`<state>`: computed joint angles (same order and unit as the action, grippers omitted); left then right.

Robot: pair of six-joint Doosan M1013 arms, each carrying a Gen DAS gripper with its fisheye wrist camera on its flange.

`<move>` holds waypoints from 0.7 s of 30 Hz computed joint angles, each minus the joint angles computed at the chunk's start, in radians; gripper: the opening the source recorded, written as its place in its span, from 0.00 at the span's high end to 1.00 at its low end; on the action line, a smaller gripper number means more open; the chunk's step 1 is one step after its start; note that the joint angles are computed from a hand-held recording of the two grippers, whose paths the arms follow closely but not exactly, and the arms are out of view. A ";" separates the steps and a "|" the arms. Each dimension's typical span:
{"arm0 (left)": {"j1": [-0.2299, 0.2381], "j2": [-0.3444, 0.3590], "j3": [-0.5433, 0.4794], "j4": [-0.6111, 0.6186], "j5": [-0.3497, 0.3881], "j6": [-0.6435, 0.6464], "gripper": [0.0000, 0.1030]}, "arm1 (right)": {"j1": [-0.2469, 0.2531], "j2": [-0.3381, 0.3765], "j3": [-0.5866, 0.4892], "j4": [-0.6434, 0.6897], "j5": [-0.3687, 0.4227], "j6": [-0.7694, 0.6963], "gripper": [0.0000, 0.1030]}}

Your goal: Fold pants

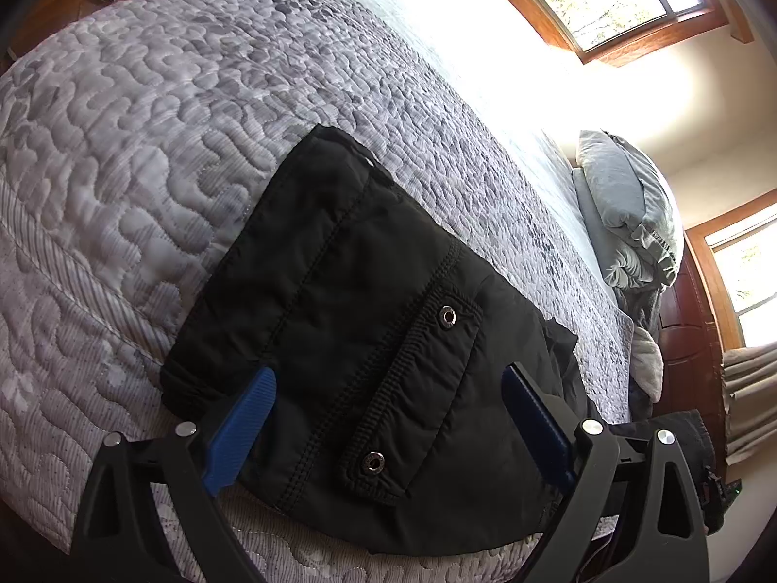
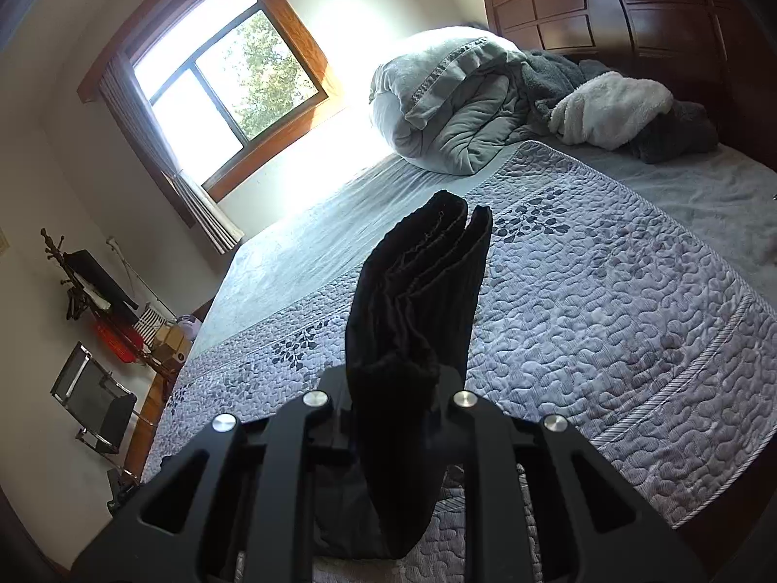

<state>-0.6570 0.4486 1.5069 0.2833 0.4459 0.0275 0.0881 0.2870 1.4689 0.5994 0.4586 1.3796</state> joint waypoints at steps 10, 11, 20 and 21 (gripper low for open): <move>0.005 0.027 -0.057 -0.073 0.083 0.095 0.07 | 0.033 -0.005 -0.016 -0.094 -0.014 0.025 0.84; 0.006 0.031 -0.065 -0.080 0.094 0.104 0.07 | 0.034 -0.005 -0.018 -0.094 -0.012 0.020 0.84; 0.006 0.061 -0.121 -0.091 0.172 0.143 0.04 | 0.048 0.001 -0.028 -0.123 -0.010 -0.013 0.84; 0.006 0.061 -0.122 -0.093 0.173 0.145 0.04 | 0.050 0.001 -0.029 -0.128 -0.011 -0.015 0.84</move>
<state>-0.6505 0.5098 1.3853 0.1906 0.6192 0.1722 0.1386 0.2876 1.4403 0.4711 0.4474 1.3649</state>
